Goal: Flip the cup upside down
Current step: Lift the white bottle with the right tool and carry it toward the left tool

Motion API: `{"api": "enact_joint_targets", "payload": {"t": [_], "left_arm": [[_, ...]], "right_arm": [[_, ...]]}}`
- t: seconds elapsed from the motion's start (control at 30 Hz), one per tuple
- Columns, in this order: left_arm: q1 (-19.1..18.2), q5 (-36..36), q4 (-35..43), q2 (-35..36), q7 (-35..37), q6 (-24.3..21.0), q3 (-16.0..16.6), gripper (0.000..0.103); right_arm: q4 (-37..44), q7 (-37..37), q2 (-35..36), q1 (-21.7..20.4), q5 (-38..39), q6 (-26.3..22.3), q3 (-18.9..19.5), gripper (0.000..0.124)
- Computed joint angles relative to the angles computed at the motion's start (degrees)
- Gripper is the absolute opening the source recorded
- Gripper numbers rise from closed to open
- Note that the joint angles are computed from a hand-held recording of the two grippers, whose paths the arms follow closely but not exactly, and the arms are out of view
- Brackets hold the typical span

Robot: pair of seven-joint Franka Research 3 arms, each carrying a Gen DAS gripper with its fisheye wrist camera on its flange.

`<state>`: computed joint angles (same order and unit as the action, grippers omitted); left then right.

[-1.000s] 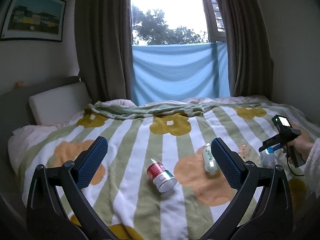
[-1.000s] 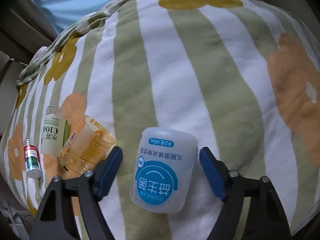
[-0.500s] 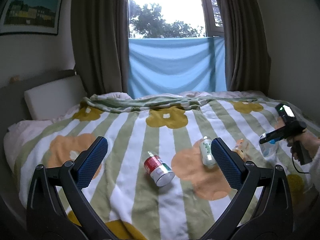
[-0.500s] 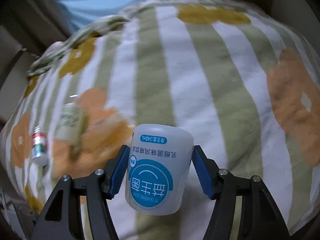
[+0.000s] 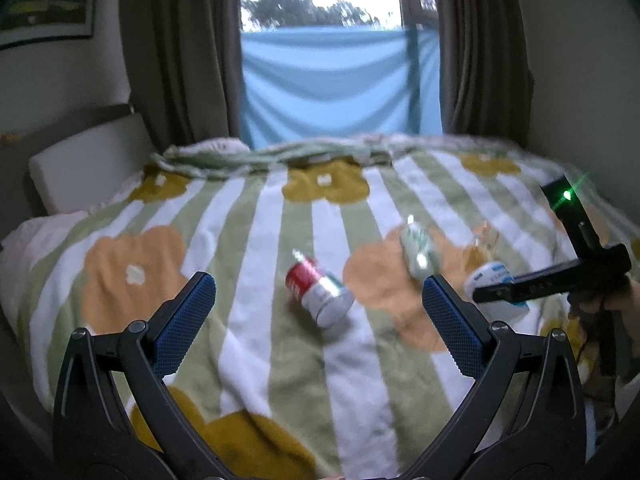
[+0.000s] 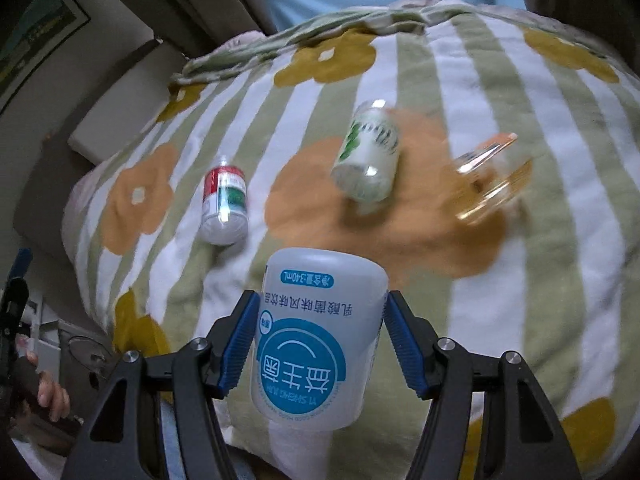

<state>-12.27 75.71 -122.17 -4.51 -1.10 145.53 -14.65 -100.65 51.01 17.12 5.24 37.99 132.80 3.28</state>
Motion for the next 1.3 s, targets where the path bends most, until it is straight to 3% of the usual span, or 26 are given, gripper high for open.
{"api": "enact_joint_targets", "payload": {"t": [0.33, 0.67, 1.03, 1.1, 1.17, 1.3], "left_arm": [[1.28, -11.08, -2.64, 1.67, 9.26, 5.50, 1.59, 0.103], [1.00, -11.14, -2.27, 2.45, 9.26, 5.38, 1.69, 0.103], [0.85, -11.65, -2.26, 2.64, 9.51, 5.42, 1.89, 0.103], [0.81, -12.49, -2.08, 2.99, 10.02, 5.96, 1.88, 0.103], [0.57, -13.25, -1.01, 3.86, 11.22, 5.28, 1.80, 0.103], [-0.30, -14.87, 1.24, 5.38, 13.68, 4.03, 1.82, 0.103]], "right_arm": [[-2.26, 7.62, 2.00, 3.23, -6.83, 4.07, -0.21, 0.060], [-0.85, 13.06, 4.38, 4.08, -11.55, 5.46, -0.27, 0.060], [1.54, 13.98, 5.57, 3.86, -13.41, 2.95, -0.02, 0.061], [1.85, 13.45, 5.41, 3.73, -13.51, 2.07, 0.08, 0.069], [1.74, 12.09, 4.72, 2.92, -11.99, 1.00, 0.49, 0.094], [-0.40, 8.02, 2.00, 1.81, -9.21, 1.65, 0.72, 0.097]]}}
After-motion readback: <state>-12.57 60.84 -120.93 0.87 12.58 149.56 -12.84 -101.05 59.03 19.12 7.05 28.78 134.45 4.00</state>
